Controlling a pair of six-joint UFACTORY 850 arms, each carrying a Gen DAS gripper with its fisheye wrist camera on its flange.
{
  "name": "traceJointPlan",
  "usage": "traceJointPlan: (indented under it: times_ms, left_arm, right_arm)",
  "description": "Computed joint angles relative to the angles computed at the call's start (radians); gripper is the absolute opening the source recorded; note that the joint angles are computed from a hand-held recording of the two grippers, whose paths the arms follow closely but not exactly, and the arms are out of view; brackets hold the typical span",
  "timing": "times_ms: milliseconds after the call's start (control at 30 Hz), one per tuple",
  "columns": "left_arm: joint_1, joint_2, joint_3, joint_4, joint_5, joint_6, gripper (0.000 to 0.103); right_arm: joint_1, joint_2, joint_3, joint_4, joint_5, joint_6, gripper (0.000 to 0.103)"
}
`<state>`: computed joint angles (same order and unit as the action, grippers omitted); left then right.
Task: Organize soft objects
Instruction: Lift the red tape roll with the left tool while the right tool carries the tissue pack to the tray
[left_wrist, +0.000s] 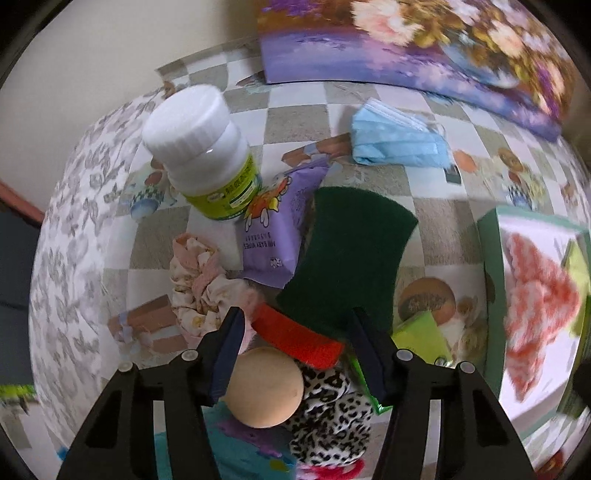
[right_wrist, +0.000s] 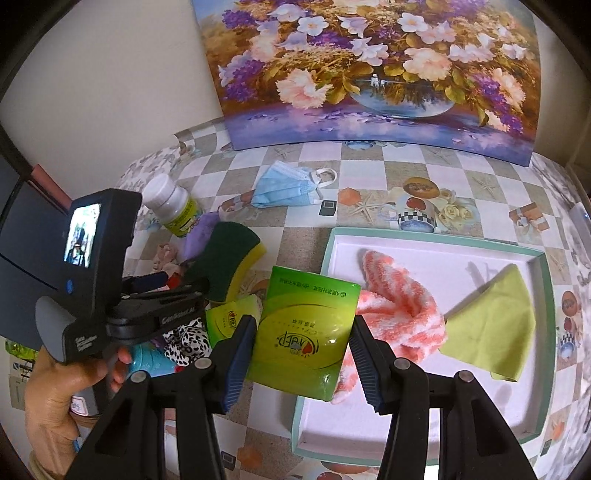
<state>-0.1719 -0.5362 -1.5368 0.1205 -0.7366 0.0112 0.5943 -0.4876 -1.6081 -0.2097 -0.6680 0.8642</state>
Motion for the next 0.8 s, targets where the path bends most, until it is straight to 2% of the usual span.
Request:
traceJointPlan:
  times_ms: [267,400,800]
  left_arm:
    - [-0.024,0.018,0.024,0.052,0.002,0.080,0.060]
    - [-0.039,0.019,0.036,0.129,0.006,0.062,0.061]
    - [-0.032,0.005,0.031,0.159,0.036,0.057,0.069]
  right_arm:
    - [-0.005,0.008,0.013,0.017,0.008,-0.008,0.054]
    - [-0.009,0.011,0.018,0.022,0.006,-0.006,0.054]
    - [-0.014,0.008,0.016,0.043,0.004,-0.022,0.054]
